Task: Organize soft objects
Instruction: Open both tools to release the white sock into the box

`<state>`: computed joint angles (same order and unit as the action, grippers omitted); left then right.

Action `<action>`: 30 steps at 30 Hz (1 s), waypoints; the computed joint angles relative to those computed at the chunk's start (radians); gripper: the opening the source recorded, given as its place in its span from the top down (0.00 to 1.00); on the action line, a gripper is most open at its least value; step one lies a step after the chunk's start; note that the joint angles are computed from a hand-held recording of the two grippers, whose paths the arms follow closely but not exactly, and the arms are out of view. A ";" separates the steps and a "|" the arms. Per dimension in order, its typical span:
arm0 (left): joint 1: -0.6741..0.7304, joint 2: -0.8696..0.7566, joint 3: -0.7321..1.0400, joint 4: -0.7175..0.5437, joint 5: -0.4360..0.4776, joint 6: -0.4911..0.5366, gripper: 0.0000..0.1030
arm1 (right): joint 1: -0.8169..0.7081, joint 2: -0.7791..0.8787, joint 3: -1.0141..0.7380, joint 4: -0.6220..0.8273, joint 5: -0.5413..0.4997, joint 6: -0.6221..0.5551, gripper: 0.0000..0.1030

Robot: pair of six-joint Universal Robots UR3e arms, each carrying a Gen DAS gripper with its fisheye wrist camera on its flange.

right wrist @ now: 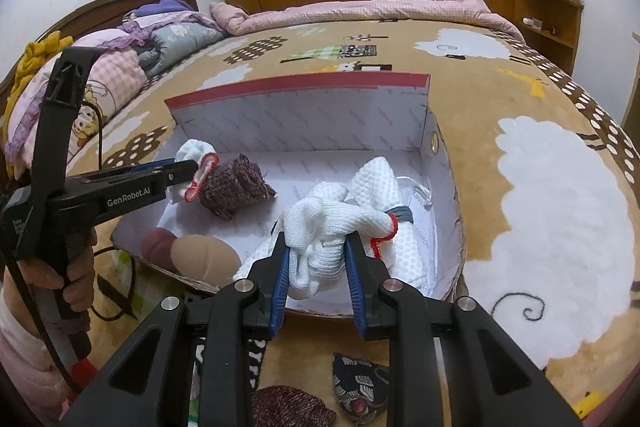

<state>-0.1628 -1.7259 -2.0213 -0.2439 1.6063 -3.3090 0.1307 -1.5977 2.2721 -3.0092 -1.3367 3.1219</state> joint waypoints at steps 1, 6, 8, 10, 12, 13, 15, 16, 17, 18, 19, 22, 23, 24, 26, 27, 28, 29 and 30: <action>0.000 -0.005 0.000 0.005 0.004 0.000 0.75 | 0.001 0.008 -0.001 -0.003 -0.002 0.001 0.73; -0.005 -0.016 0.007 -0.002 0.009 0.000 0.55 | -0.003 0.027 0.001 -0.006 0.002 0.011 0.68; -0.013 -0.013 0.012 -0.013 0.026 -0.004 0.49 | -0.012 0.023 0.006 -0.011 0.009 0.018 0.64; -0.018 -0.006 0.012 -0.017 0.032 -0.005 0.45 | -0.020 0.010 0.019 -0.020 0.023 0.019 0.61; -0.018 0.011 0.000 -0.019 0.031 -0.004 0.42 | -0.025 -0.008 0.034 -0.031 0.032 0.019 0.57; -0.020 0.021 -0.004 -0.022 0.031 -0.004 0.42 | -0.026 -0.017 0.040 -0.037 0.035 0.019 0.56; -0.024 0.043 -0.014 -0.032 0.032 -0.003 0.38 | -0.029 -0.041 0.052 -0.040 0.041 0.017 0.53; -0.024 0.054 -0.020 -0.037 0.029 -0.002 0.37 | -0.031 -0.050 0.056 -0.040 0.043 0.016 0.51; -0.025 0.071 -0.030 -0.042 0.022 0.000 0.36 | -0.033 -0.063 0.063 -0.041 0.045 0.016 0.50; -0.025 0.084 -0.036 -0.048 0.018 0.000 0.36 | -0.034 -0.074 0.069 -0.040 0.046 0.018 0.48; -0.029 0.099 -0.043 -0.055 0.016 -0.001 0.36 | -0.037 -0.087 0.075 -0.037 0.050 0.018 0.48; -0.040 0.135 -0.060 -0.069 0.017 -0.001 0.36 | -0.047 -0.131 0.094 -0.017 0.064 0.017 0.48; -0.045 0.150 -0.069 -0.073 0.018 -0.002 0.36 | -0.049 -0.147 0.102 -0.011 0.065 0.017 0.48; -0.049 0.166 -0.076 -0.078 0.020 -0.003 0.36 | -0.051 -0.163 0.111 -0.005 0.065 0.016 0.48; -0.056 0.195 -0.090 -0.090 0.024 -0.009 0.36 | -0.055 -0.198 0.132 0.008 0.068 0.013 0.48; -0.058 0.213 -0.100 -0.096 0.023 -0.011 0.36 | -0.057 -0.213 0.138 0.017 0.069 0.011 0.48; -0.061 0.226 -0.108 -0.101 0.023 -0.015 0.36 | -0.058 -0.227 0.145 0.023 0.070 0.010 0.48; -0.064 0.238 -0.115 -0.104 0.022 -0.017 0.36 | -0.059 -0.230 0.147 0.024 0.071 0.011 0.48; -0.067 0.252 -0.124 -0.107 0.021 -0.020 0.36 | -0.059 -0.228 0.147 0.024 0.072 0.011 0.48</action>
<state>-0.2299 -1.4738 -2.1457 -0.3512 1.6278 -3.3287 0.0714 -1.8262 2.4187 -2.9856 -1.2650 3.1326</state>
